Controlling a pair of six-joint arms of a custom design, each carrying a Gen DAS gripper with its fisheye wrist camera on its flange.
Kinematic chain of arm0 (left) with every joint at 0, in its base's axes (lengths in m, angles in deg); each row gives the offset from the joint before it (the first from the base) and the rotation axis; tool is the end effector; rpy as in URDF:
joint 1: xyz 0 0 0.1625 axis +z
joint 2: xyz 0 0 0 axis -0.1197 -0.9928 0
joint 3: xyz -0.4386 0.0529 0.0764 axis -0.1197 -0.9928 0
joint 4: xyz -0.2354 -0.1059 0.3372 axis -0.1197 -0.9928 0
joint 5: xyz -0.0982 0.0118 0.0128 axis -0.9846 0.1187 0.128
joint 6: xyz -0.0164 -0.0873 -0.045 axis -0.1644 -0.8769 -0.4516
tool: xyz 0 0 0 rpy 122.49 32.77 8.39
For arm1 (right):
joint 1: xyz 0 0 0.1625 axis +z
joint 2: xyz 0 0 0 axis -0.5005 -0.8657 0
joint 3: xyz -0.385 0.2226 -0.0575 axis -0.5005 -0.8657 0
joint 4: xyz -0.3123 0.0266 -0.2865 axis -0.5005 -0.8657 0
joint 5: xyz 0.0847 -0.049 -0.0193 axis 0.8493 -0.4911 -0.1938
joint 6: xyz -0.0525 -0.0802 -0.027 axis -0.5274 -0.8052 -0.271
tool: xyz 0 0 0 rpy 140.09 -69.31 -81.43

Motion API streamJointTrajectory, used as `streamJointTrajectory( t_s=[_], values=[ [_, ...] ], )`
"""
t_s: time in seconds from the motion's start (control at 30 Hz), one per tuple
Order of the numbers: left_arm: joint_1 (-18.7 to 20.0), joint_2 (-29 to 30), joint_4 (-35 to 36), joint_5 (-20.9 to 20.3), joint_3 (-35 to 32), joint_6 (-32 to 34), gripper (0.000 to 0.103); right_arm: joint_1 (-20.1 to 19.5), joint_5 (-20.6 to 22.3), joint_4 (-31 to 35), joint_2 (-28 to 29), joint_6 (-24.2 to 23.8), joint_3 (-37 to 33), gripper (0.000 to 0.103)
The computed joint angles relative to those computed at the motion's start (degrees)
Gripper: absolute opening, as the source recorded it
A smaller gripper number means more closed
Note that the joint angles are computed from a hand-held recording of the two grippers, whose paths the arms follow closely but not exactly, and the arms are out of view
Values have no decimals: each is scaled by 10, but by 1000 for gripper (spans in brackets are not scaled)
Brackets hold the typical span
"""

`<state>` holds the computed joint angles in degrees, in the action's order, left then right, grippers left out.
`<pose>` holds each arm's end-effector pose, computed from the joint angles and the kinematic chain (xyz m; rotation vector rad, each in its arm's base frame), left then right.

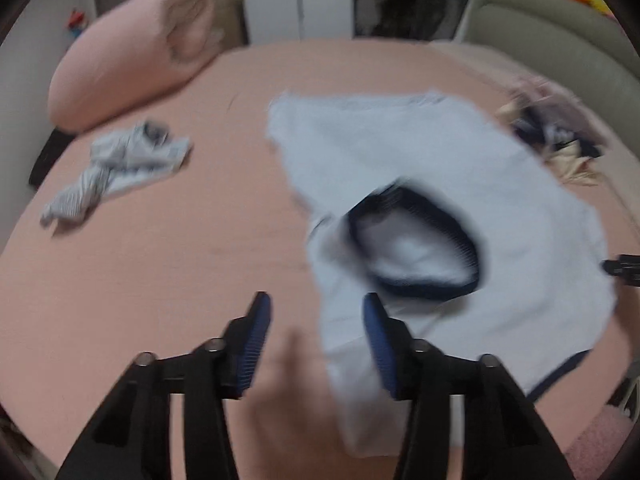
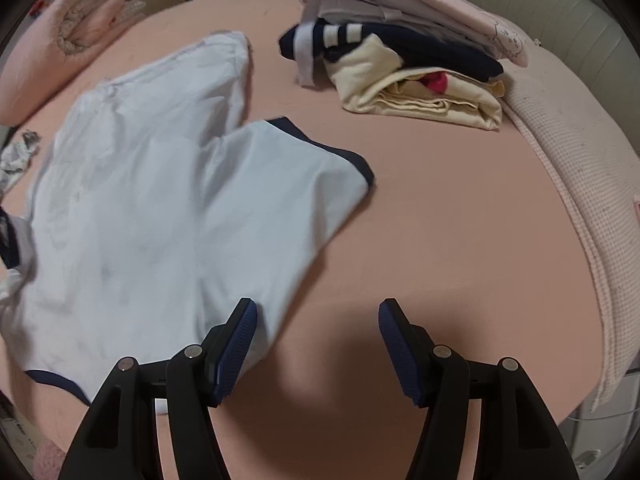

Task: Fold clothes
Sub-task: 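Lay the folded sleeve onto the shirt body and open the left gripper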

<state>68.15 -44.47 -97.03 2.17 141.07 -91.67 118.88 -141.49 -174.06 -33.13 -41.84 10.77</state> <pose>-0.1287 -0.7001 0.2401 -0.1280 2.0892 -0.7857 0.0574 -0.9025 0.1747 0.6936 -2.2890 0.2493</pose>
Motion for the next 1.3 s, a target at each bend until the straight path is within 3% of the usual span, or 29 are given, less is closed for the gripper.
streamJointTrajectory(
  t_s=[0.07, 0.2, 0.33, 0.43, 0.53, 0.6, 0.67, 0.73, 0.83, 0.97, 1.0, 1.07, 1.13, 1.17, 1.23, 1.3],
  values=[
    [13, 10, 30, -10, -23, -6, 35, 0, -22, -39, 3, -24, 6, 63],
    [20, 61, -103, -41, -73, 139, 35, -2, -49, -80, 18, -64, -12, 63],
    [20, 107, -142, -68, -133, 235, 35, 0, -40, -69, 20, -57, -24, 63],
    [11, 103, -207, -63, -113, 254, 35, -1, -37, -60, 27, -36, -45, 63],
    [3, 81, -230, -31, -70, 210, 35, -7, -36, -60, 37, -28, -75, 63],
    [6, 71, -158, -18, -61, 156, 35, -11, -45, -58, 52, -39, -105, 63],
    [15, 72, -78, -43, -71, 115, 35, -12, -52, -42, 59, -35, -119, 62],
    [14, 85, -61, -49, -86, 122, 35, -11, -44, -14, 61, -17, -125, 62],
    [8, 89, -81, -57, -88, 127, 35, -10, 9, 47, 56, 16, -128, 62],
    [1, 65, -132, -81, -57, 107, 35, -20, 122, 184, 61, 141, -191, 62],
    [1, 59, -133, -81, -49, 100, 35, -22, 136, 208, 70, 166, -215, 62],
    [0, 51, -117, -76, -38, 83, 35, -21, 116, 263, 110, 191, -290, 64],
    [-3, 43, -81, -59, -31, 59, 35, -16, 114, 256, 113, 183, -292, 64],
    [-4, 38, -74, -53, -24, 52, 35, -16, 134, 251, 104, 179, -280, 64],
    [-6, 27, -85, -57, -8, 49, 35, -16, 161, 245, 93, 188, -268, 64],
    [-4, 19, -92, -66, 1, 42, 35, -15, 160, 236, 84, 196, -252, 65]
  ],
)
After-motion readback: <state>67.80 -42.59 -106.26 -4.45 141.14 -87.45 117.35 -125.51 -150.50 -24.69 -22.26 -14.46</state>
